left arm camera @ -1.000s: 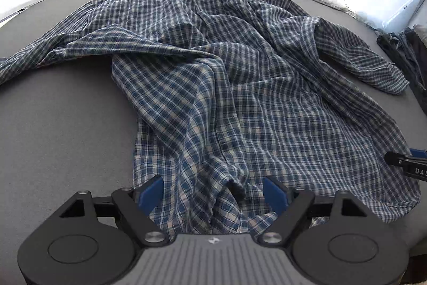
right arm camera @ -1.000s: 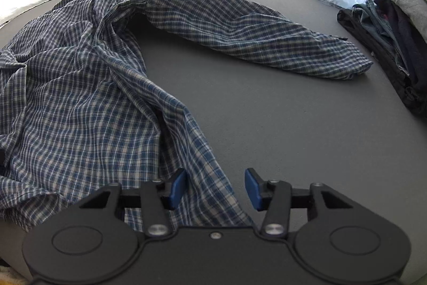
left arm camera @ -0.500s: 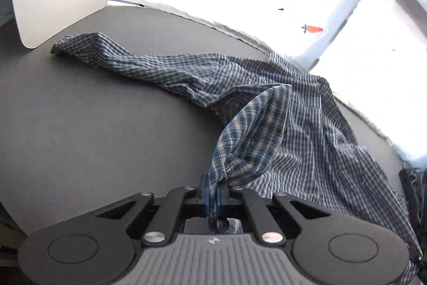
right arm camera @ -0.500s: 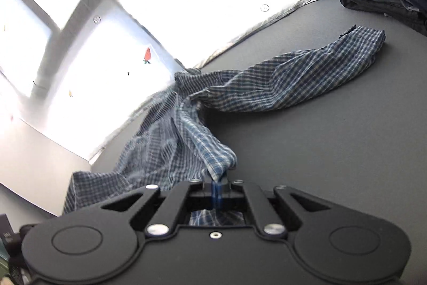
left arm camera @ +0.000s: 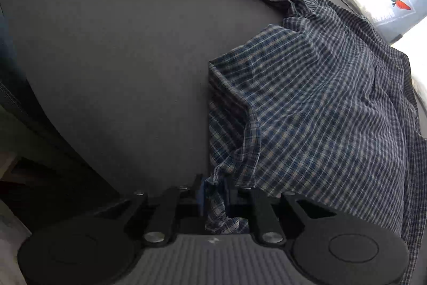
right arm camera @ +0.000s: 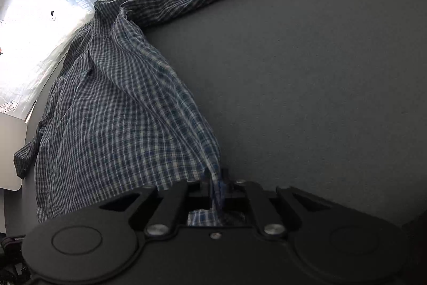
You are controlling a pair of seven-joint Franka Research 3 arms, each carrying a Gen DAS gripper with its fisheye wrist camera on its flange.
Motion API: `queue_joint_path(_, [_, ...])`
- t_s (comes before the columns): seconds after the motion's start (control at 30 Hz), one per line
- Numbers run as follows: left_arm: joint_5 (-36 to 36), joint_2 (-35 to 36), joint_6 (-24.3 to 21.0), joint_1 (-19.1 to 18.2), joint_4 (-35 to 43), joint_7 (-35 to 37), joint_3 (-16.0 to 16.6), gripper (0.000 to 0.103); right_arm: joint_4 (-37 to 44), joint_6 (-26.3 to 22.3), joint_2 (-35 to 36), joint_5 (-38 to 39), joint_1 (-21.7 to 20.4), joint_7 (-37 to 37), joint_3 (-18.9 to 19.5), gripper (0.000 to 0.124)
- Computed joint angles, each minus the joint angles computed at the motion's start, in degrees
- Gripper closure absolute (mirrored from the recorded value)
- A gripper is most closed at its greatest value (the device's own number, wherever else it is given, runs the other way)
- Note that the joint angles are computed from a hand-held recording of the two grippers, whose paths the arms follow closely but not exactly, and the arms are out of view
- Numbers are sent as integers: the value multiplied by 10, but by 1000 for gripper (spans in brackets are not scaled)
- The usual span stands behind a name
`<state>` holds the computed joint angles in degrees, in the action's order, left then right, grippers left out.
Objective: Fold clothes
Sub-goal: 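Pull the shirt with the right tool while the left tool releases it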
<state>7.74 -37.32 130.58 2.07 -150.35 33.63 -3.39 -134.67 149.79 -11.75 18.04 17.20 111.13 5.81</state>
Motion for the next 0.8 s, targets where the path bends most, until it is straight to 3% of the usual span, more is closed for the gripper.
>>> queue_joint_path(0.13, [8,-41,1,15,-31,-19,2,78,9,-14,5,-89,-18,55,21,97])
queue_joint_path(0.2, [22,-43,-9,21,-24,-21,-4,73,17,-18,8,-119,-20,76,25,95])
queue_joint_path(0.27, [42,-38,-25,27,-8,-25,-16,68,19,-4,6,-123,-18,79,20,92])
queue_joint_path(0.33, [62,-35,-28,27,6,-26,-24,60,21,20,7,-122,-15,75,18,80])
queue_joint_path(0.43, [91,-20,-21,23,31,-19,-31,48,28,50,9,-142,-18,78,21,77])
queue_joint_path(0.6, [119,54,4,5,92,18,-35,21,53,71,32,-187,-31,111,24,70])
queue_joint_path(0.8, [64,181,-7,-33,188,56,-36,20,102,67,80,-248,-32,154,16,67])
